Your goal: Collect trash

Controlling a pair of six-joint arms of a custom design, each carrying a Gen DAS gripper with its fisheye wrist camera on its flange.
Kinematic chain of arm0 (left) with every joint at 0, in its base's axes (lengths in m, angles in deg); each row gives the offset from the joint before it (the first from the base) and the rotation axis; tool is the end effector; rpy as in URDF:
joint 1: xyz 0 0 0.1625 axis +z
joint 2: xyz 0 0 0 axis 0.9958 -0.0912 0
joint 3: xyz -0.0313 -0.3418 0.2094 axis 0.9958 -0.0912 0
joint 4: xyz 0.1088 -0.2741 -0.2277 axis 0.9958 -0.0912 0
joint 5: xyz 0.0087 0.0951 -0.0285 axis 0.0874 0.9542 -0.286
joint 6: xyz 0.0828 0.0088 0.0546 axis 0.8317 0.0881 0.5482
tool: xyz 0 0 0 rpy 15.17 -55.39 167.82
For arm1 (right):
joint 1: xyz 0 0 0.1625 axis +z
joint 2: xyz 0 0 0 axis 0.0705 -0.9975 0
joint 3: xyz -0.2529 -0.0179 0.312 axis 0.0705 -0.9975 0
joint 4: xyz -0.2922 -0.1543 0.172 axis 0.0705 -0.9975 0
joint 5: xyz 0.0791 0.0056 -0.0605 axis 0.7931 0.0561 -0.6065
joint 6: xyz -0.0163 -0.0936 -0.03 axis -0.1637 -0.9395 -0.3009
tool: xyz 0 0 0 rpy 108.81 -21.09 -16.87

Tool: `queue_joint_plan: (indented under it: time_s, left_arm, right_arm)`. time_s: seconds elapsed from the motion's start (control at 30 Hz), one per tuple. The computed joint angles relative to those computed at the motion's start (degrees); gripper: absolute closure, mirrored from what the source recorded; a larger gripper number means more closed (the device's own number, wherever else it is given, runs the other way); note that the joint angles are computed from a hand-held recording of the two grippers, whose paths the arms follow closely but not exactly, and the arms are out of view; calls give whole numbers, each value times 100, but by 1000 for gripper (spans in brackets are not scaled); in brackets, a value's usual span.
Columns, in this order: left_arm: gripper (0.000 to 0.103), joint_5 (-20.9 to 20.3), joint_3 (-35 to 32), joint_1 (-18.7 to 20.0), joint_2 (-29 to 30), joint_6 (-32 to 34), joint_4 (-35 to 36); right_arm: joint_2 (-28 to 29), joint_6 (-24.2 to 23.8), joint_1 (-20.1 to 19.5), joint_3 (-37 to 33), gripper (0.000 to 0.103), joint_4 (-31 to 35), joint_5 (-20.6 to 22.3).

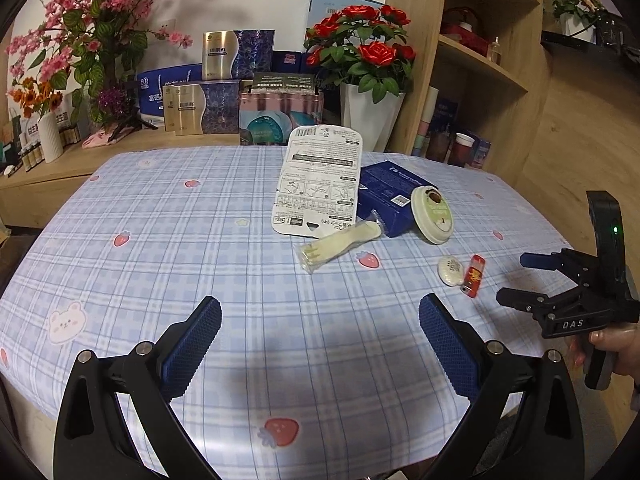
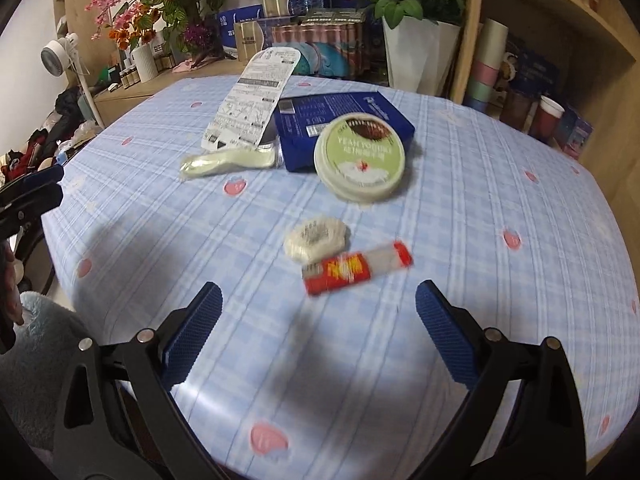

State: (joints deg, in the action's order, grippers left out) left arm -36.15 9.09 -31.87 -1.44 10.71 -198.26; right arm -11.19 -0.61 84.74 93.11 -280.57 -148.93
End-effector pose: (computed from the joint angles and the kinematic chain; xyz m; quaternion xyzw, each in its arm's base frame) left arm -0.2901 -0.6582 0.0816 0.4277 0.8588 -0.2529 0.1247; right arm 0.0627 -0.5244 0.2806 0.0574 -0.8491 0.3578 0.3843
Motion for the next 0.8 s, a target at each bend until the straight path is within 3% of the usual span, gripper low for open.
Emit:
queue_joint_plan:
  time_s: [0.1,0.23,0.33,0.47,0.6,0.8]
  left_arm:
    - [6,-9,-246,22,155,92,91]
    - [6,-27,-496,42,308,201,229]
    - [6,-11,-661,56,416,267,312]
    - [6,-38,-738,82,474,217,346]
    - [6,-79,-766,105,522,151,407]
    - [6,-113,-799,108,569,121,507]
  right_arm:
    - [163,8,-49,-364,25,193,47]
    - [249,691,-190,-758,42,837,279]
    - [307,1040,-232,-908,48,1182,415]
    - [441,1178,-203,-1098,51,1537,121]
    - [461,1459,-245,-1227,52,1740,97]
    - [731,1295,-209,-1446,51,1591,-88]
